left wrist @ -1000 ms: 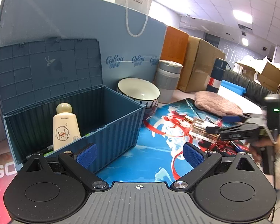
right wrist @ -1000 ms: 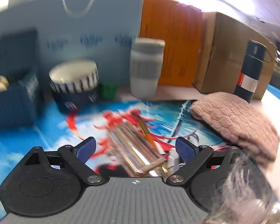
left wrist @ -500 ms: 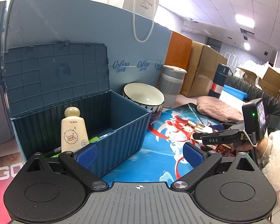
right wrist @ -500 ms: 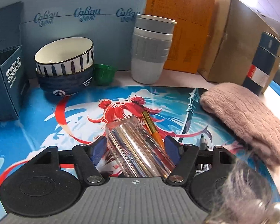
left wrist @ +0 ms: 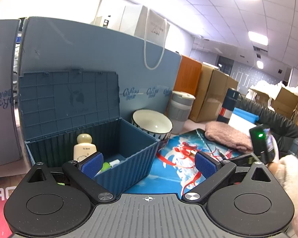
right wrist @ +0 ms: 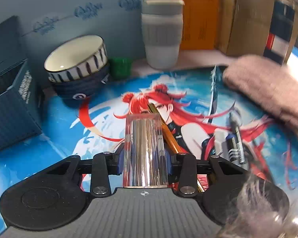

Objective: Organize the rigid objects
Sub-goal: 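Close the right gripper on the clear perfume bottle, then carry the perfume bottle with the right gripper into the teal box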

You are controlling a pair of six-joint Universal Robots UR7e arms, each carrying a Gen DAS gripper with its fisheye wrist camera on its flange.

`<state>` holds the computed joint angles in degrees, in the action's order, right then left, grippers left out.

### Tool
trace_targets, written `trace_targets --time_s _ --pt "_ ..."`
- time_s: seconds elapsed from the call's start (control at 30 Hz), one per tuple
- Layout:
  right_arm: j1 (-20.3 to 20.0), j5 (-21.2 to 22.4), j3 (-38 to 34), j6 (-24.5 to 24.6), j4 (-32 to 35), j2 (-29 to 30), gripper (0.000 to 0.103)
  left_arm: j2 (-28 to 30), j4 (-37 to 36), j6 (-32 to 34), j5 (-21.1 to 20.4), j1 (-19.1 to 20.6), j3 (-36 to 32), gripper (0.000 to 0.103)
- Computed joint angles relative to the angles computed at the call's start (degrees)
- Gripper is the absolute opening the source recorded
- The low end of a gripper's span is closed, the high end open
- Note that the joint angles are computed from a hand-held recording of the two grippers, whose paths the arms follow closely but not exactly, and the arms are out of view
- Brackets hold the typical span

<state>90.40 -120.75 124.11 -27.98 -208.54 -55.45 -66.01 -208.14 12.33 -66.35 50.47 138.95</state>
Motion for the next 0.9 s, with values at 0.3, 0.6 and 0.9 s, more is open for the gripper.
trace_targets --time_s 0.3,0.6,0.9 --pt "2.0 5.4 3.6 1.4 -7.6 -0.4 0.035 -2.3 -2.3 -1.3 -0.4 0.6 0.7 0.1" --pt "6.1 22.8 6.6 -0.5 -14.0 -3.2 0.035 -4.5 -5.0 -4.4 1.1 3.2 0.2 0.103" --pt "8.0 35.1 -0.9 -3.0 -11.4 3.4 0.035 -4.8 -2.9 -9.5 1.1 6.9 -1.8 0.103"
